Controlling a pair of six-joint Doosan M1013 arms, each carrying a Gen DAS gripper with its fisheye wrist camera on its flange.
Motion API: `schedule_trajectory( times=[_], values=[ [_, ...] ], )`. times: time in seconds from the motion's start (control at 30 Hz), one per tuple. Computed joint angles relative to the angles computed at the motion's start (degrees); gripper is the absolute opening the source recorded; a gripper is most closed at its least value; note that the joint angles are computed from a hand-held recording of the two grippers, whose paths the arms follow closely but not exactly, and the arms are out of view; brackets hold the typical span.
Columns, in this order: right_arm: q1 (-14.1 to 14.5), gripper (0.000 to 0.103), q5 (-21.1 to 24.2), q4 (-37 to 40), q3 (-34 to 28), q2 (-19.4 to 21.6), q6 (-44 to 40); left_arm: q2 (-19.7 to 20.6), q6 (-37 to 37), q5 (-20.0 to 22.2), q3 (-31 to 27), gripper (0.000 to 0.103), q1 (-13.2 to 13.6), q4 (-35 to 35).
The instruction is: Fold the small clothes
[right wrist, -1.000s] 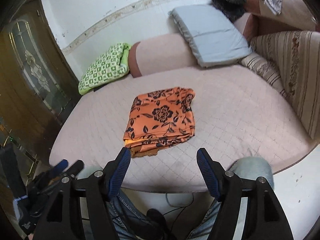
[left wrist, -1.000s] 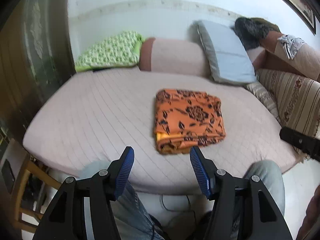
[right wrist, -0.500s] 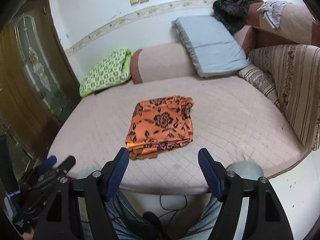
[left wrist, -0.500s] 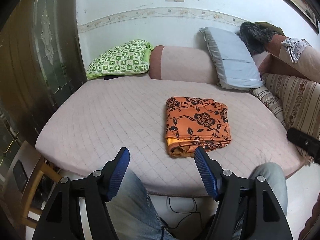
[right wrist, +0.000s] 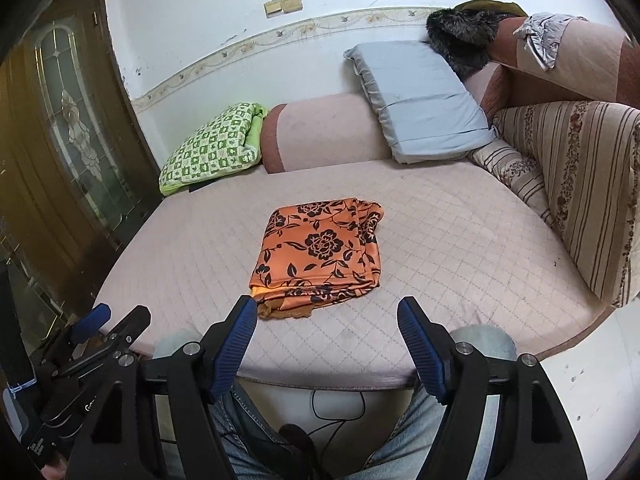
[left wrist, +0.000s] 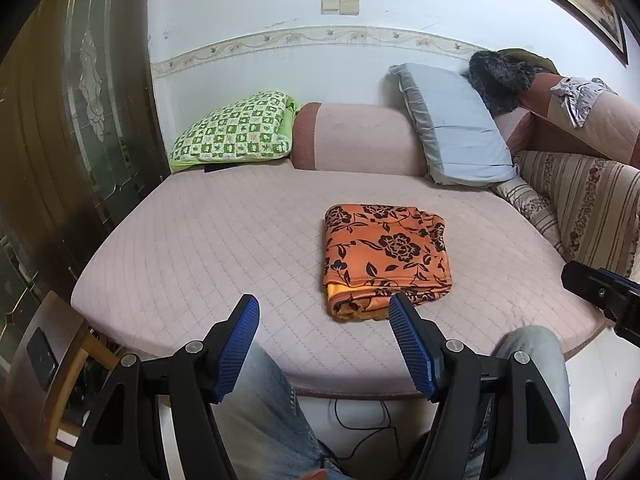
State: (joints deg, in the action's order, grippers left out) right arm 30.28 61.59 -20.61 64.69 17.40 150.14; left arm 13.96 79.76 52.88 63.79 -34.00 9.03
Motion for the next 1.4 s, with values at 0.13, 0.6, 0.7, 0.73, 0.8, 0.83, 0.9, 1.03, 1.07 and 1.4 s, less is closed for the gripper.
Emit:
schedule_trajectory(
  times=[0.13,0.6,0.7,0.73,0.8,0.83,0.9,1.03,1.07,1.4],
  values=[
    [0.1,0.075,0.2,-0.4,0.2,-0.2,0.5,-0.1,0.7,-0.2,0.2,0.067,0.0,-0.3],
    [0.3,0.075,0.7,-0.3,-0.1,-0.1,-0.1,0.1,0.2,0.7,-0.1,0.067,-0.2,0.0],
    [0.2,0.075,0.7,-0.3,0.0,-0.2,-0.3,0.2,0.3,0.7,-0.2,0.067,-0.3,0.0],
    [0.2,0.075,0.8,-0.4,0.0,-0.2,-0.3,0.2,0.2,0.7,-0.2,0.067,-0.3,0.0],
    [0.2,0.075,0.8,-0.3,0.0,-0.2,-0.4,0.2,0.2,0.8,-0.2,0.067,-0.3,0.0],
    [0.3,0.075,0.9,-0.3,-0.1,-0.1,-0.3,0.2,0.2,0.8,-0.2,0.067,-0.3,0.0],
    [0.2,0.075,0.9,-0.2,-0.1,-0.1,-0.6,0.1,-0.5,1.0,-0.1,0.067,-0.5,0.4],
    [0.1,0.076,1.0,0.1,-0.2,0.0,-1.0,0.2,-1.0,1.1,-0.1,0.067,-0.6,0.5],
    [0.2,0.076,1.2,0.1,-0.3,0.0,-1.0,0.2,-0.9,1.1,-0.1,0.067,-0.5,0.4],
    [-0.1,0.076,1.3,0.7,-0.5,0.4,-2.2,0.3,-2.4,1.2,0.1,0.067,-0.7,0.8]
  ],
)
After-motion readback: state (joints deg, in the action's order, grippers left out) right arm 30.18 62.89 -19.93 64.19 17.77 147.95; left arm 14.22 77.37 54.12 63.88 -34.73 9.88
